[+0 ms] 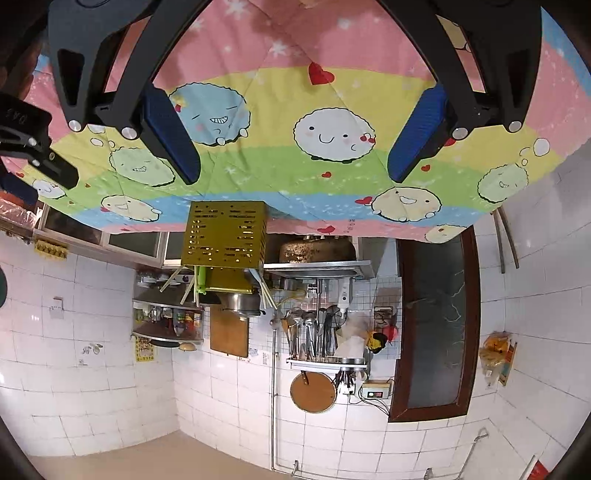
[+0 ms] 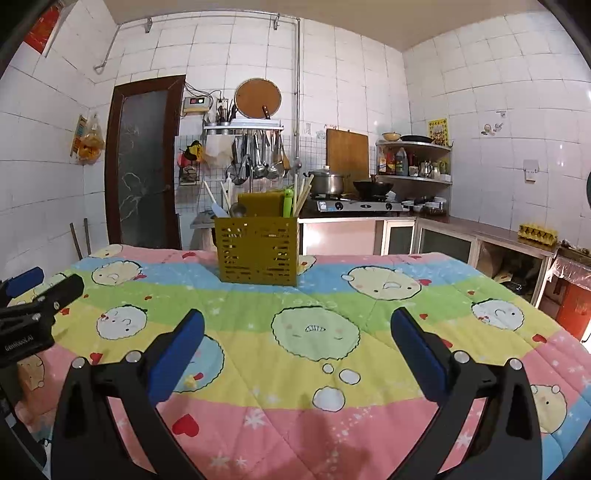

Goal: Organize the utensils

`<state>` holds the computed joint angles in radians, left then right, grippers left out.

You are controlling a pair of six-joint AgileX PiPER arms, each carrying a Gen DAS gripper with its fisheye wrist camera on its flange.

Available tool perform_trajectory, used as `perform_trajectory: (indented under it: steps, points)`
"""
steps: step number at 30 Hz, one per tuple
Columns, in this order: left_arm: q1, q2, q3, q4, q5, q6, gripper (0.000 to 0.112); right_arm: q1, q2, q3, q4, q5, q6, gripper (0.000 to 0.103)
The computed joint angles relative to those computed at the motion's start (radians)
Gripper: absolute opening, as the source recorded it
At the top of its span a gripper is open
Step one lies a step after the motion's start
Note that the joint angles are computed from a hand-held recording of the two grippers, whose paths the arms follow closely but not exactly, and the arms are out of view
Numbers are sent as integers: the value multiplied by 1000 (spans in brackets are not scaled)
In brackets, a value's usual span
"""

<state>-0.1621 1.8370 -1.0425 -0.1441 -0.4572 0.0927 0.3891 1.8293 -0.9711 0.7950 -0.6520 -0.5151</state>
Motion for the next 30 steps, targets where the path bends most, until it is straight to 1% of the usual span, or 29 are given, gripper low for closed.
perform_trajectory:
  steps: [5,13,20,25,30]
  points:
    - [-5,2,10,-14,-19,23,98,-19,0,-6,17,24,10,99]
    - [-12,6,-10,-29,18,45,98,-15,2,-1,45,7,0,99]
    - [-8,8,-15,8,33,10,98,-2,4,-3,56,-4,-23,99]
    - [2,6,-6,41,16,-34,98,-8,-1,5,36,-5,4,99]
    - [0,8,-3,23,12,-24,98,-10,-6,16,18,-10,29,99]
